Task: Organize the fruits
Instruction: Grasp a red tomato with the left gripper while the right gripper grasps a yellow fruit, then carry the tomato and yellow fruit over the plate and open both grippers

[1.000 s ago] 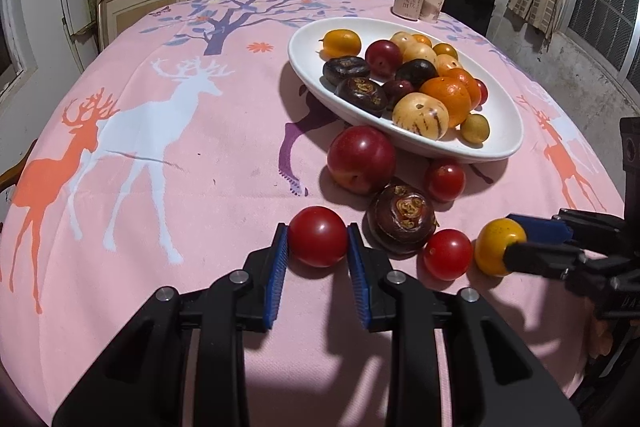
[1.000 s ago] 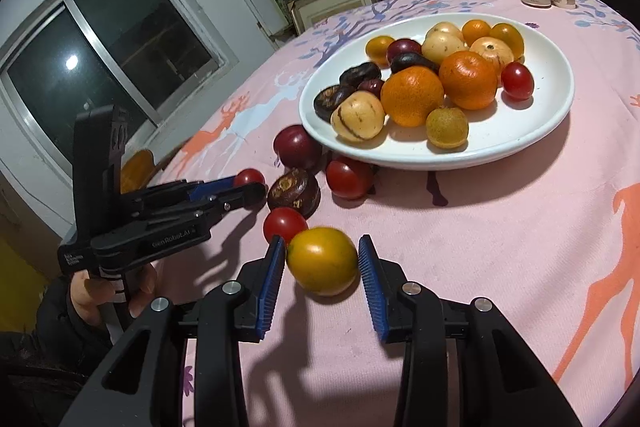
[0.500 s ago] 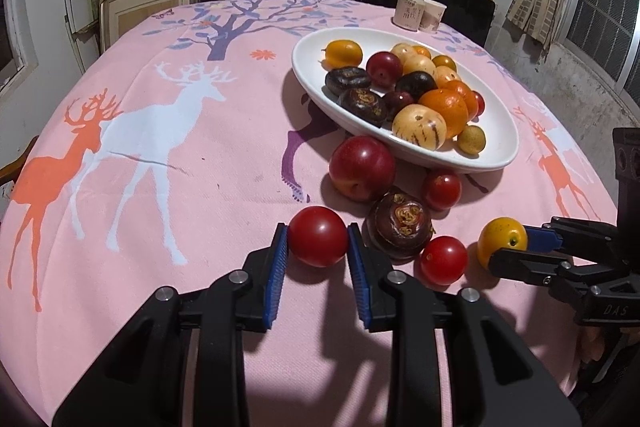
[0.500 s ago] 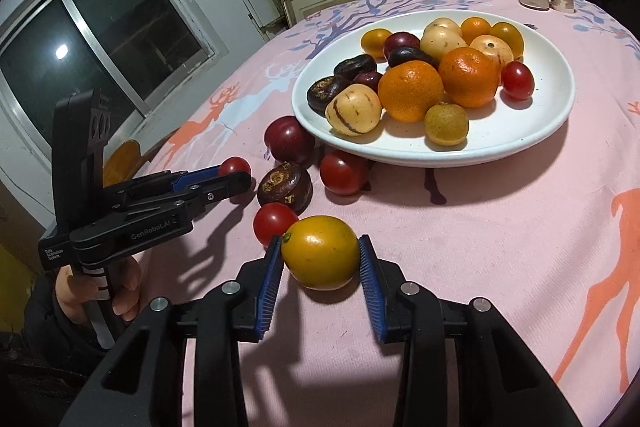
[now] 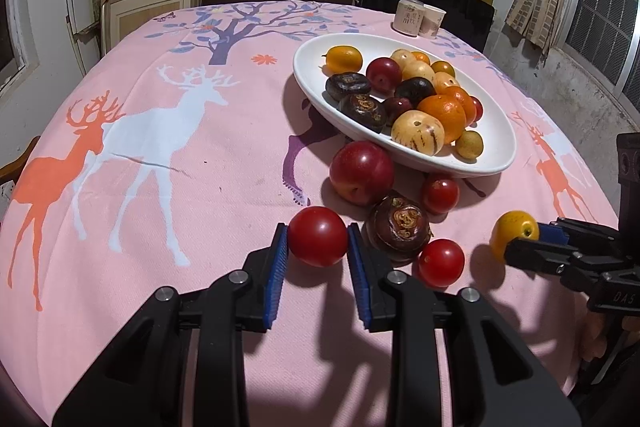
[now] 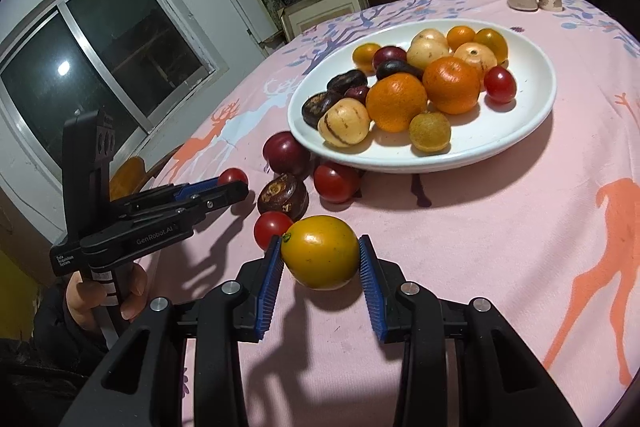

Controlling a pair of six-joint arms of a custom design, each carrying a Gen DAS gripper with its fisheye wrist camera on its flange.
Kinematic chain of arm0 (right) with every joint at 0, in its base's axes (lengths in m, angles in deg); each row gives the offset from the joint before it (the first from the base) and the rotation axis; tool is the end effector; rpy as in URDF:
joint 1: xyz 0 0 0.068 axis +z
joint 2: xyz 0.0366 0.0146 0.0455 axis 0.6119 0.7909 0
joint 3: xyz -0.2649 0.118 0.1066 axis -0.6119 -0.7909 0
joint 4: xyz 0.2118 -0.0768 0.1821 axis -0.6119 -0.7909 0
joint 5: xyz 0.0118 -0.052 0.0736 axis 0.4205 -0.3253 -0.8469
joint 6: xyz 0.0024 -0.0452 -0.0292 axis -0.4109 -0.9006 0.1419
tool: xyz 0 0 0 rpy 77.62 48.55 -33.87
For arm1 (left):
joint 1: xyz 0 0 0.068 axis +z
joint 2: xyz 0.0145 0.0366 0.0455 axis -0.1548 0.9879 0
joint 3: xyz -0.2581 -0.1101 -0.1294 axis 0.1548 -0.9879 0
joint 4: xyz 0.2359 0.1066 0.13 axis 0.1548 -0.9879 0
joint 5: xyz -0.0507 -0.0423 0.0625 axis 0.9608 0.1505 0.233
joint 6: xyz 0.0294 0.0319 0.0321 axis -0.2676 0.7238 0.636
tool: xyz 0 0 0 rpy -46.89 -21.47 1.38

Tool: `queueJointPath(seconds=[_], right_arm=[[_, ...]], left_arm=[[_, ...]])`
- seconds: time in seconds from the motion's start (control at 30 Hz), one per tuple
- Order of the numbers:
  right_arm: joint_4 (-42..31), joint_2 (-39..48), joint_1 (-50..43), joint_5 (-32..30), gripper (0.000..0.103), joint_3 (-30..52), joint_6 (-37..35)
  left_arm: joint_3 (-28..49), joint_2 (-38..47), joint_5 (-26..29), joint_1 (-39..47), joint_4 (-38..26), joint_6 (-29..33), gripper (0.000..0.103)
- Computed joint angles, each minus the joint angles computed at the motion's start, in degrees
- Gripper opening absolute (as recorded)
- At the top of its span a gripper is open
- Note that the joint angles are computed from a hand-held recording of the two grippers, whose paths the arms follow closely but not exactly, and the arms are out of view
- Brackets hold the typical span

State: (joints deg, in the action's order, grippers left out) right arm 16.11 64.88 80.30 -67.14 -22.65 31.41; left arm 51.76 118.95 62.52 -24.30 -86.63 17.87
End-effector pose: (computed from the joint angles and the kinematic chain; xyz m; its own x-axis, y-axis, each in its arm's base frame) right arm 0.2038 0.1812 0.1382 -0.7442 0.2002 -0.6372 -0.1448 0.8830 0.4465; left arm 0.3105 -0.0941 0.1509 -0.6868 0.3143 -0.6553 0.4895 0.8666 -0.0974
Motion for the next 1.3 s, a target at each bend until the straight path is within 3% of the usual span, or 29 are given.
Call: queueJointPath(seconds=[0.27,0.47,0.73,0.77,0.83,0.97,1.1,1.17,1.3], right_arm=[[-6.28,-8.61,-2.74,2.56,0.038,-0.97,-2.09],[-13.53,-15.43,-10.95,2.69,0.038,2.52,-8.38],[-14.29,-1.68,-20.18,-1.19,0.038,16.20,-15.58],[-14.30,0.47,-20.60,-1.58,0.038,17.79,-16.22],[-14.40,3.82,-21.36,-3.26,0.052,19.89,-16.50],[-12.38,2.00,-19.69,-1.91,0.055,16.81,-14.98],[-12.32,-3.95,-14.39,1.96,0.055,10.49,-13.76],[-13.47,-5.44,-10.43,3.82,0.055,8.75,-13.85],[-16.06,-1.29,-0.20,4.10,0.055,10.23,-15.31]], left_arm=[[1.28,-1.40,-0.42,-0.29,-1.53,0.57,0.029],[9.11,-3.02,-1.42,-4.56,-5.95,0.55,0.029],[24.78,9.91,-5.26,-11.35,-11.22,-1.16,0.029],[26.69,11.94,-5.87,-11.60,-12.10,-1.29,0.034],[28.61,14.20,-6.68,-11.45,-13.06,-2.46,0.045],[22.76,9.85,-5.21,-9.23,-7.97,-3.74,0.068],[14.75,3.10,-3.35,-6.68,-5.28,-2.08,0.072],[10.55,0.47,-2.34,-5.04,-3.95,-1.42,0.079],[5.40,-0.42,-2.92,-2.51,-2.47,-0.53,0.080]])
